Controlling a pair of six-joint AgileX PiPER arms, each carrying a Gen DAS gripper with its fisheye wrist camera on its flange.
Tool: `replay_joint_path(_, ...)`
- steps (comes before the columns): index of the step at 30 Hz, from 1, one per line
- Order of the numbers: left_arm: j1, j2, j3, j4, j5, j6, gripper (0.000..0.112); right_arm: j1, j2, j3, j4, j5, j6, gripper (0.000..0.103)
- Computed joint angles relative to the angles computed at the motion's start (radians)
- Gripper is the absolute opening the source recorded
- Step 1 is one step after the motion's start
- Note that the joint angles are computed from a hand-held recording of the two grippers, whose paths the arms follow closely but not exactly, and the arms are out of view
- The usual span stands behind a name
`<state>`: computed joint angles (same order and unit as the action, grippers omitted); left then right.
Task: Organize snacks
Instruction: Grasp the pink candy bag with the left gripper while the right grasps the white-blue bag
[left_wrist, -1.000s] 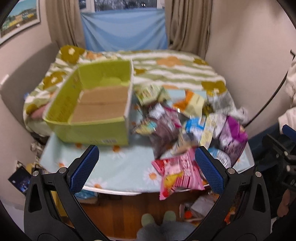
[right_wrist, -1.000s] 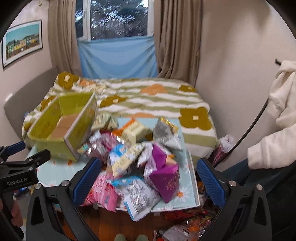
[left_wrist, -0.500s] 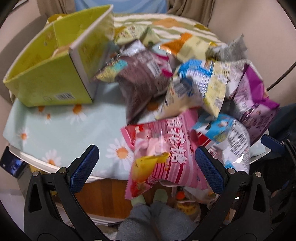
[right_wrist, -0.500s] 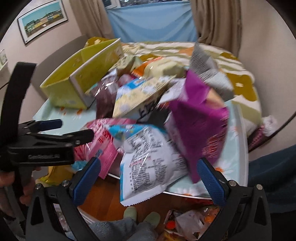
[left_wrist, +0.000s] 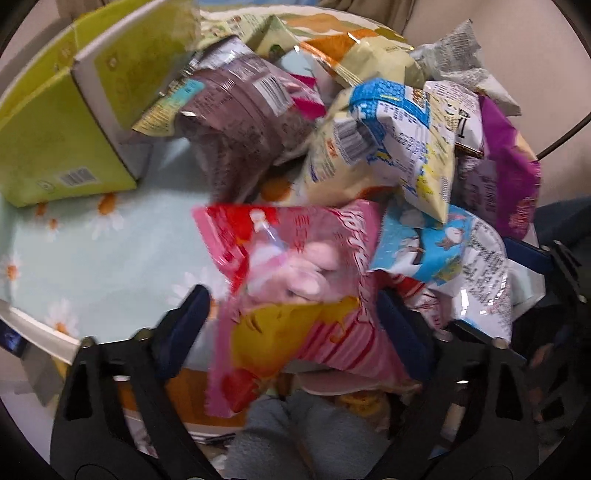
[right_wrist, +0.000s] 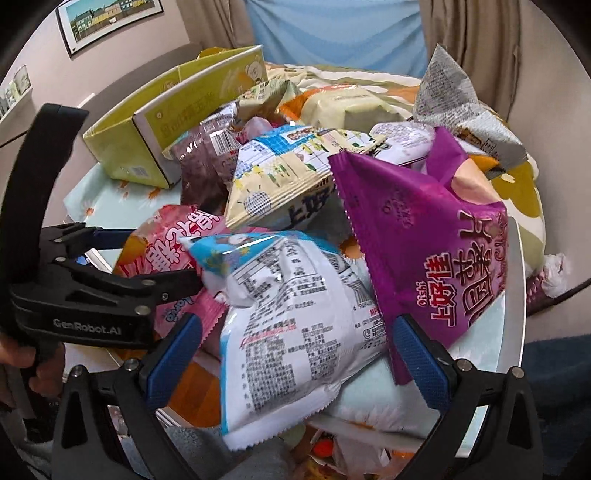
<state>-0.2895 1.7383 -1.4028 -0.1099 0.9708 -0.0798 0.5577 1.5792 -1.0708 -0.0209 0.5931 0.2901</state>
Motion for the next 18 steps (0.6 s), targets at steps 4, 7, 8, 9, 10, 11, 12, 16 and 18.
replay_joint_path(4,0.006,0.032,-0.003,0.022,-0.011,0.003,0.070,-0.013,0.031,-0.027,0.032,0.007,-0.073,0.103)
replay_joint_path(7,0.022,0.033,0.003,0.020,-0.022,0.016,0.069,-0.033,0.053,-0.037,0.092,0.012,-0.168,0.103)
replay_joint_path(8,0.023,0.034,0.006,0.027,-0.027,0.018,0.068,-0.039,0.063,-0.043,0.113,0.016,-0.199,0.103)
replay_joint_path(9,0.027,0.033,0.008,0.030,-0.031,0.021,0.068,-0.042,0.073,-0.049,0.128,0.020,-0.223,0.103)
replay_joint_path(10,0.044,0.020,0.025,0.022,-0.035,0.043,0.068,-0.039,0.083,-0.054,0.126,0.018,-0.225,0.103)
replay_joint_path(11,0.051,0.018,0.030,0.020,-0.039,0.051,0.068,-0.034,0.098,-0.065,0.123,0.018,-0.224,0.103)
replay_joint_path(12,0.052,0.016,0.032,0.023,-0.039,0.050,0.068,-0.036,0.103,-0.067,0.129,0.018,-0.233,0.102)
replay_joint_path(16,0.029,-0.032,0.077,0.047,-0.047,0.019,0.068,-0.045,0.117,-0.072,0.159,0.025,-0.252,0.088)
replay_joint_path(18,0.036,-0.048,0.062,0.051,-0.020,0.025,0.067,-0.047,0.105,-0.057,0.160,0.018,-0.248,0.083)
